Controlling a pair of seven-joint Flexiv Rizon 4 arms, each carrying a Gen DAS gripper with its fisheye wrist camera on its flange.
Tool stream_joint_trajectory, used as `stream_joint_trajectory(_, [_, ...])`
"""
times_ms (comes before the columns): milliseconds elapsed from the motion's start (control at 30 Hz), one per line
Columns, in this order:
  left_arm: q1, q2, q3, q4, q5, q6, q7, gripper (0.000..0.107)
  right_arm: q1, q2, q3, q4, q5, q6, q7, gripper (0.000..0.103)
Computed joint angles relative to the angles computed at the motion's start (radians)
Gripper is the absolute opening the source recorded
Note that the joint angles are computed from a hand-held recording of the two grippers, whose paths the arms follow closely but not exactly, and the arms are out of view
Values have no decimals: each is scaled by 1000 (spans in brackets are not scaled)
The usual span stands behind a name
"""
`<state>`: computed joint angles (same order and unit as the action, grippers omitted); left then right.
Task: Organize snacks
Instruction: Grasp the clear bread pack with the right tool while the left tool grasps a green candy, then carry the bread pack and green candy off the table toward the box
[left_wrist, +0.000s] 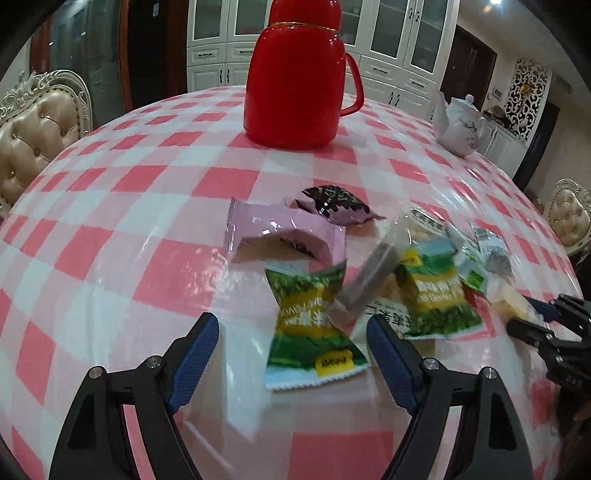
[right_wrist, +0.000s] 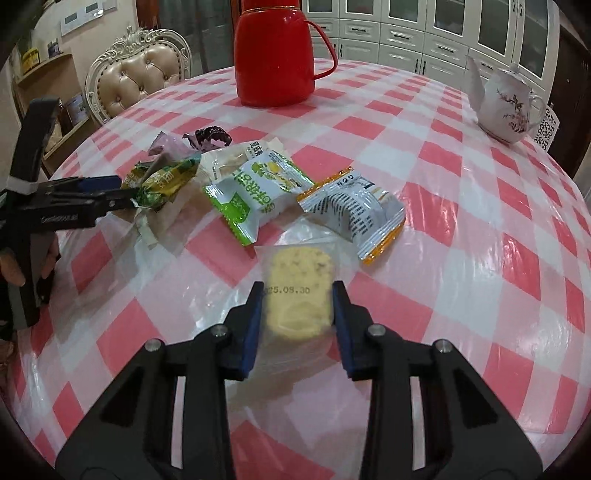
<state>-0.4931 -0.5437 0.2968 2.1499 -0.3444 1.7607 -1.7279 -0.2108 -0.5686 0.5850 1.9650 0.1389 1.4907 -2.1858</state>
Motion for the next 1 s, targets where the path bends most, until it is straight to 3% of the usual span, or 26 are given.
stream_joint_trajectory(67, [-91, -25, 107, -27, -21, -52, 8, 78, 7, 2, -7, 2, -2, 4, 2, 40])
stream_joint_trajectory(100, [-131, -35, 159, -36, -5, -71, -11, 59, 6, 1, -6, 2, -2, 4, 2, 40])
stream_joint_trajectory(133, [-143, -36, 180, -29, 11, -59, -8, 43, 4, 0, -4, 1, -1, 3, 1, 40])
stream_joint_trajectory(200, [-83, 1, 122, 0, 50, -38, -8, 32, -3, -2, 3, -2, 1, -2, -1, 40])
stream_joint_trajectory(267, [-9, 41, 39, 47, 45, 4, 12, 29, -3, -2, 1, -4, 5, -2, 1, 40])
stream_joint_trajectory(400, [-19, 81, 27, 115, 31, 50, -4, 29, -14, -6, 8, -12, 19, -4, 8, 39])
stream_joint_trajectory(533, [-125, 99, 74, 164, -53, 121, 10, 29, -79, -21, 78, -25, 52, -4, -34, 39])
stream_joint_trajectory(633, [-136, 117, 45, 205, -90, 190, 12, 29, -95, -8, 93, -4, 74, 7, -32, 39])
stream_joint_trajectory(733, [-62, 144, -45, 252, -64, 252, -12, 29, -103, 27, 105, 46, 99, 30, -27, 39])
stream_joint_trajectory(833, [-11, 165, -116, 293, -57, 301, -26, 29, -180, 61, 199, 107, 132, 63, -59, 39])
stream_joint_trajectory(1000, [-137, 186, -129, 342, -243, 380, 70, 29, -406, 81, 452, 200, 185, 93, -108, 39])
